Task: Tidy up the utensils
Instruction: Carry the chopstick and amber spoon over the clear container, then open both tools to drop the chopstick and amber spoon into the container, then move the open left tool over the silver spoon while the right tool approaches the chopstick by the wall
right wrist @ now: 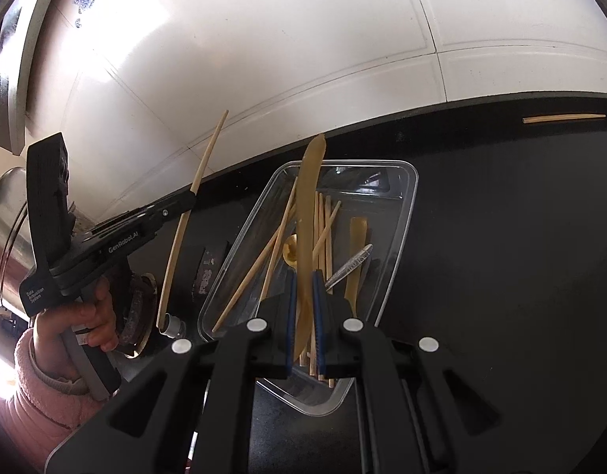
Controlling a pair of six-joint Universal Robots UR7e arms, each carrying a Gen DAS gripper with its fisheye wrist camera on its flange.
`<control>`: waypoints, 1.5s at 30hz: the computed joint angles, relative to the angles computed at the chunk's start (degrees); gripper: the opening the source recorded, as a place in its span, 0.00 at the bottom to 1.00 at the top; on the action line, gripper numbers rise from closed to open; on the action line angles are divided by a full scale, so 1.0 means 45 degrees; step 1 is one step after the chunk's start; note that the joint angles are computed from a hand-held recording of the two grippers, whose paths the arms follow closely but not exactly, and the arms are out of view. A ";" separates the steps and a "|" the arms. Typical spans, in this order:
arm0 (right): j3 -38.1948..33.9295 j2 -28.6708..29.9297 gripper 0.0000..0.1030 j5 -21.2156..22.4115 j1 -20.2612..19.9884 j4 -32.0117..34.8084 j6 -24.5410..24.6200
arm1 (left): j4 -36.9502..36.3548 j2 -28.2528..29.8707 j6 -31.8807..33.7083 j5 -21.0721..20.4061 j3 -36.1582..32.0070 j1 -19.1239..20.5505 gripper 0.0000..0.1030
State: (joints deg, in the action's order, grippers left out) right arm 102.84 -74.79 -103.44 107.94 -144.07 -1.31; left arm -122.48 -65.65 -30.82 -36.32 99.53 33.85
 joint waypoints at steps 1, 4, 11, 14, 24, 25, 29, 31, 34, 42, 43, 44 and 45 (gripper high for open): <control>-0.0020 0.0029 0.08 0.0000 0.0001 0.0046 0.0013 | -0.0001 0.0059 0.0073 0.0100 -0.0023 -0.0021 0.05; -0.0061 0.0289 0.08 -0.0078 0.0000 -0.0114 -0.0001 | -0.0150 0.0014 0.0255 0.0302 0.0022 -0.0124 0.05; -0.0096 0.0445 0.08 -0.0413 0.0076 -0.0174 0.0012 | -0.0509 0.0057 0.0500 -0.0111 0.0082 -0.0126 0.05; -0.0099 0.0494 0.08 -0.0403 0.0096 -0.0160 0.0065 | -0.0604 0.0086 0.0554 -0.0478 0.0068 -0.0026 0.05; 0.0147 0.0613 0.08 -0.0561 0.0087 -0.0175 0.0466 | -0.1199 -0.0127 -0.0040 -0.3497 0.0192 0.1254 0.05; 0.0143 0.0635 0.08 -0.0562 0.0081 -0.0136 0.0508 | -0.1225 -0.0142 -0.0117 -0.3725 0.0200 0.1369 0.05; -0.0201 0.0895 0.08 -0.0405 0.0056 -0.0289 0.0641 | -0.1097 -0.0020 0.0384 -0.3847 -0.0168 0.1441 0.05; -0.0592 0.1306 0.09 -0.0791 0.0150 -0.0088 0.0683 | -0.0849 0.0086 0.0547 -0.4027 -0.0496 0.1514 0.05; -0.0968 0.1797 0.89 -0.1851 0.0244 0.0825 0.0982 | -0.0638 0.0228 0.0617 -0.4576 -0.0844 0.1775 0.30; 0.1537 0.0676 0.93 -0.5243 0.0896 -0.3657 -0.5485 | -0.1251 -0.0437 -0.0242 -0.2733 -0.0355 0.1276 0.94; 0.1891 0.0413 0.93 -0.5567 0.0824 -0.4094 -0.6012 | -0.0949 -0.0403 -0.0354 -0.2294 -0.0373 0.1122 0.94; 0.2304 0.0022 0.93 -0.6027 0.0665 -0.4351 -0.6339 | -0.1180 -0.0394 -0.0276 -0.1940 -0.0234 0.0952 0.94; 0.2577 -0.0320 0.93 -0.6198 0.0473 -0.4407 -0.6374 | -0.1652 -0.0385 -0.0054 -0.1704 -0.0066 0.0809 0.94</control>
